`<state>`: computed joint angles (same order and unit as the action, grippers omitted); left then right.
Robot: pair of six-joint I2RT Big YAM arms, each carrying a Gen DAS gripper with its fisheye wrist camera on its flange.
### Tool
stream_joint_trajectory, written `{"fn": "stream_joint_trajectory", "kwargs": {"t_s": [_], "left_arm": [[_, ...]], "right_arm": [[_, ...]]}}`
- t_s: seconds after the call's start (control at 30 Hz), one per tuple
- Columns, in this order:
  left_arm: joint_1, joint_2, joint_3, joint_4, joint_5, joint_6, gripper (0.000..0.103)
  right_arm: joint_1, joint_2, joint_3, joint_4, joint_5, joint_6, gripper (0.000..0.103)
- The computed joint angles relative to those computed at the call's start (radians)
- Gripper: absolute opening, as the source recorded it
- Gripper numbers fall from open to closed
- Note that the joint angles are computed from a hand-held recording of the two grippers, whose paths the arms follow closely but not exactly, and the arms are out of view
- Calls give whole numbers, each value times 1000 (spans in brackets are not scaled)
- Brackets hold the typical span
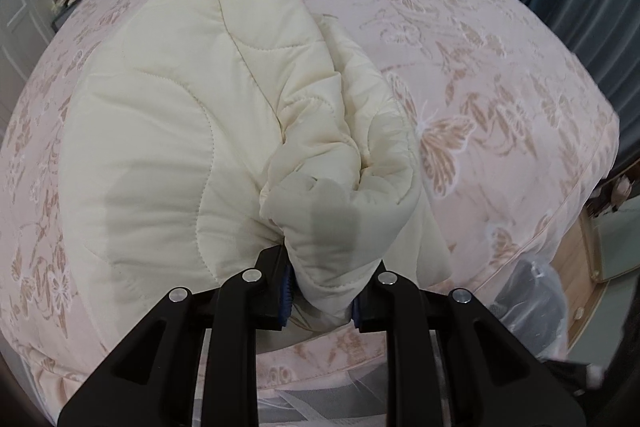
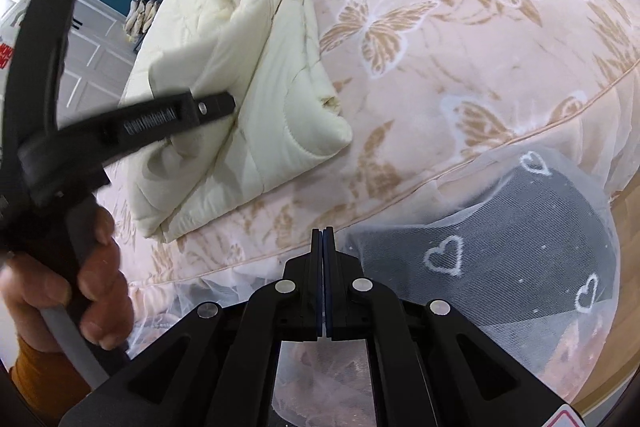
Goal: Fold large clothes
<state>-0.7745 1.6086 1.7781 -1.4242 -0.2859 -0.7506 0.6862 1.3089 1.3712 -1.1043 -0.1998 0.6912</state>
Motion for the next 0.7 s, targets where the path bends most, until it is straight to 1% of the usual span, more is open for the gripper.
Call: {"fn": "stream_joint_trajectory", "kwargs": {"t_s": [0.07, 0.1, 0.13, 0.2, 0.23, 0.27, 0.3, 0.33, 0.37, 0.4, 0.5, 0.63, 0.7], "left_arm": [[-13, 6, 3, -4, -27, 15, 23], [-16, 5, 5, -2, -36, 24, 27], [-22, -4, 5, 4, -46, 33, 31], [-29, -35, -6, 31, -47, 51, 51], [-33, -66, -19, 51, -49, 56, 55], [-35, -90, -30, 62, -48, 55, 65], [-37, -121, -47, 74, -43, 50, 72], [-39, -142, -59, 80, -42, 42, 76], [-41, -177, -84, 82, -41, 27, 84], [-41, -205, -109, 78, -40, 12, 88], [-42, -280, -200, 40, -28, -38, 89], [-32, -374, -353, 5, -13, -135, 89], [-17, -401, -405, 5, -15, -153, 89]], "right_arm": [[-9, -4, 7, -2, 8, -1, 2], [-17, -8, 14, -2, 14, -3, 8], [-25, -9, 29, -7, 24, -9, 8], [-41, -7, 60, -13, 39, -25, 10], [-51, -5, 86, -14, 50, -33, 11], [-57, -2, 106, -14, 56, -38, 14], [-67, 6, 141, -8, 63, -48, 20], [-73, 15, 173, -1, 67, -53, 26], [-79, 30, 209, 10, 64, -55, 43], [-81, 47, 242, 16, 61, -55, 52], [-76, 134, 375, 14, 45, -60, 58], [-50, 264, 532, -15, 10, -53, 60], [-35, 330, 606, -49, -12, -52, 60]]}}
